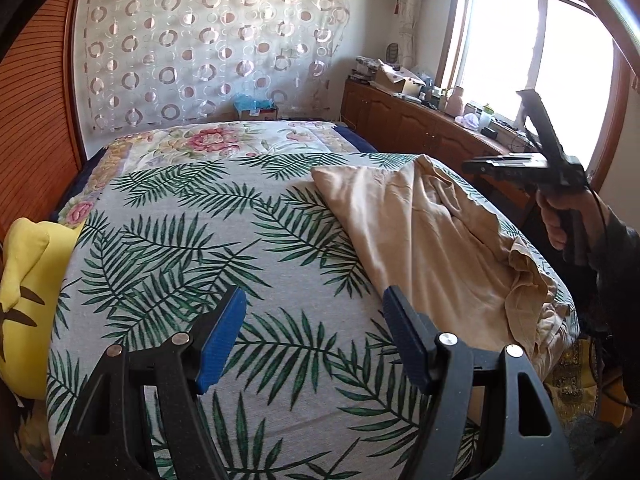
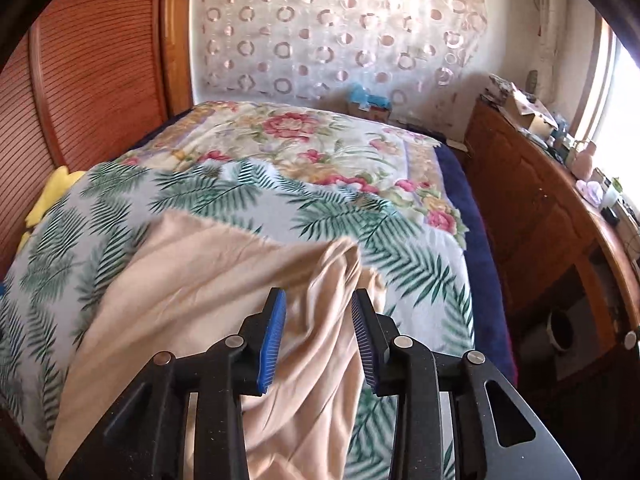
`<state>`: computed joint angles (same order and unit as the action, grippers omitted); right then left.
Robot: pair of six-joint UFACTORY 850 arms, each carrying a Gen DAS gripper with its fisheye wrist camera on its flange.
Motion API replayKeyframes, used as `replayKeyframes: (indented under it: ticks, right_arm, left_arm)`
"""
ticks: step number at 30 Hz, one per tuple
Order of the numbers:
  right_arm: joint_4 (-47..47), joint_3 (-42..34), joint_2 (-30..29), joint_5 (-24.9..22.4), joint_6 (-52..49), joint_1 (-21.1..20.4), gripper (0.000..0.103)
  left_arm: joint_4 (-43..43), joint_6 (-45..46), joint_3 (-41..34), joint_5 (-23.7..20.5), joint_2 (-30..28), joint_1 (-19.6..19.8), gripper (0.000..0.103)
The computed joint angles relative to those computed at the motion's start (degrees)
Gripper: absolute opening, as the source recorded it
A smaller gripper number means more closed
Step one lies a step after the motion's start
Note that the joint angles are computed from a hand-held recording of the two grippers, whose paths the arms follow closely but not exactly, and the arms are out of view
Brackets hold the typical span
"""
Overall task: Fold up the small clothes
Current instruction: 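Lower the held shirt onto the quilt and open the right tool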
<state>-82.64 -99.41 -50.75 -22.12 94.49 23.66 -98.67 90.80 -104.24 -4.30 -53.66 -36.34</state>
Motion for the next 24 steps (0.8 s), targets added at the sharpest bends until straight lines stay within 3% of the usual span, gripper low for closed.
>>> replayKeyframes:
  ticks: [7, 11, 13, 16, 21, 24]
  right_arm:
    - [-28.0, 17.6, 9.1, 2.2, 32.4, 1.6, 0.036]
    - [-35.1, 23.5, 12.0, 0.8, 42.5, 2.9, 0.036]
    - [-35.2, 25.0, 12.7, 0.3, 43.7, 3.4, 0.036]
    - [-37.8, 27.0, 13.7, -0.1, 45.8, 4.1, 0.046]
    - [-34.7, 27.7, 13.7, -1.4, 43.0, 5.6, 0.047]
    - [-32.4, 27.4, 13.3, -1.5, 40.2, 5.4, 0.045]
  left_arm:
    - [13.3, -12.7, -1.6, -0.4, -1.2, -1.0, 0.072]
    - [17.9, -17.1, -2.3, -1.0, -1.7, -1.5, 0.072]
    - [18.9, -18.0, -2.4, -1.2, -1.8, -1.7, 0.072]
    - [21.4, -20.4, -2.5, -1.3, -1.9, -2.0, 0.072]
    - [21.7, -20.8, -2.4, -1.6, -1.9, -2.1, 0.072]
    - [17.4, -16.5, -2.0, -1.8, -1.6, -2.1, 0.072]
